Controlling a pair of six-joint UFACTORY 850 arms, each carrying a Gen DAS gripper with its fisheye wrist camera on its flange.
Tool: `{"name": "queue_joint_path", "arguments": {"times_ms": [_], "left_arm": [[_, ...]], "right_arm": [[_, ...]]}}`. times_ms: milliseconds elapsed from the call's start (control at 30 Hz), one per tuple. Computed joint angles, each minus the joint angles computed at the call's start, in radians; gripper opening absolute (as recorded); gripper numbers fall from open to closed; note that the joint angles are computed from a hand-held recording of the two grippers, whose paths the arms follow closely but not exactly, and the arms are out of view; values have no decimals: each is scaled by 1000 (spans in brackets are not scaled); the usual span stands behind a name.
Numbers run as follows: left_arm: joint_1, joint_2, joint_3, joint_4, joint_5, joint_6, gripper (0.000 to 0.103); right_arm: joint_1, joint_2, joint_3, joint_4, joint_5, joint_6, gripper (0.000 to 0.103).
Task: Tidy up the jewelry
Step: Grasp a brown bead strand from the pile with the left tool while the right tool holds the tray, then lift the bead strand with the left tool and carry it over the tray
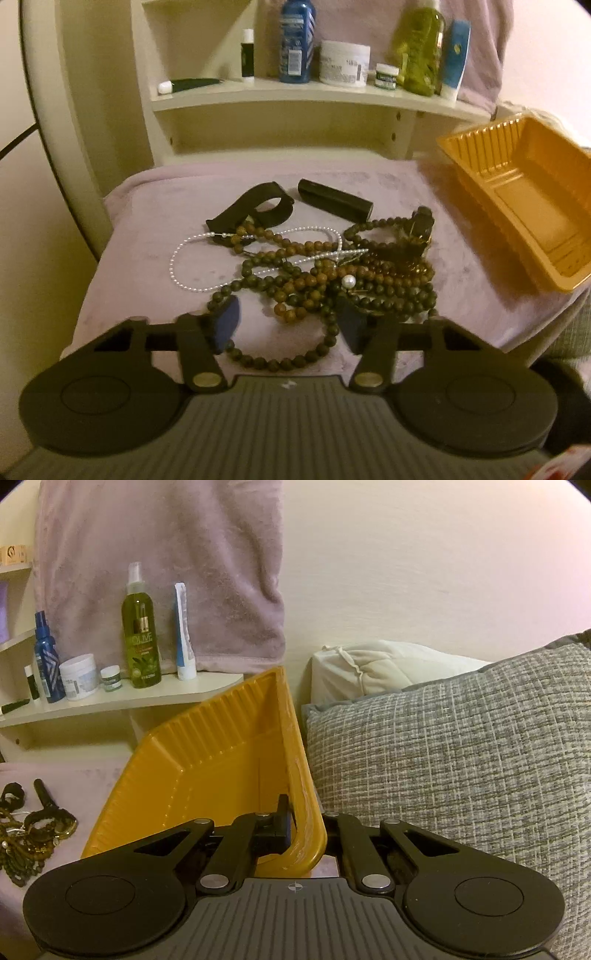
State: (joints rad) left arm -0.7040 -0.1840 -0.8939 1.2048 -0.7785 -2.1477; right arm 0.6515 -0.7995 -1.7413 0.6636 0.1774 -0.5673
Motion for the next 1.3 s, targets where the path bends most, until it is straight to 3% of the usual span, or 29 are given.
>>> {"name": "queue_joint_path", "arguments": {"times_ms": [267,300,667,1300], "left_arm": [[21,5,17,37,43,20,18],[18,4,15,33,33,39,4],[39,65,-6,65,-34,206,4],[78,153,-107,96,-45,443,4]], "right_arm": [[5,1,-3,38,-5,-50,5],[6,1,-2,43,-4,-56,5],[5,-2,-5,4,-4,-21,5],[8,1,-4,-37,6,21,5]]}}
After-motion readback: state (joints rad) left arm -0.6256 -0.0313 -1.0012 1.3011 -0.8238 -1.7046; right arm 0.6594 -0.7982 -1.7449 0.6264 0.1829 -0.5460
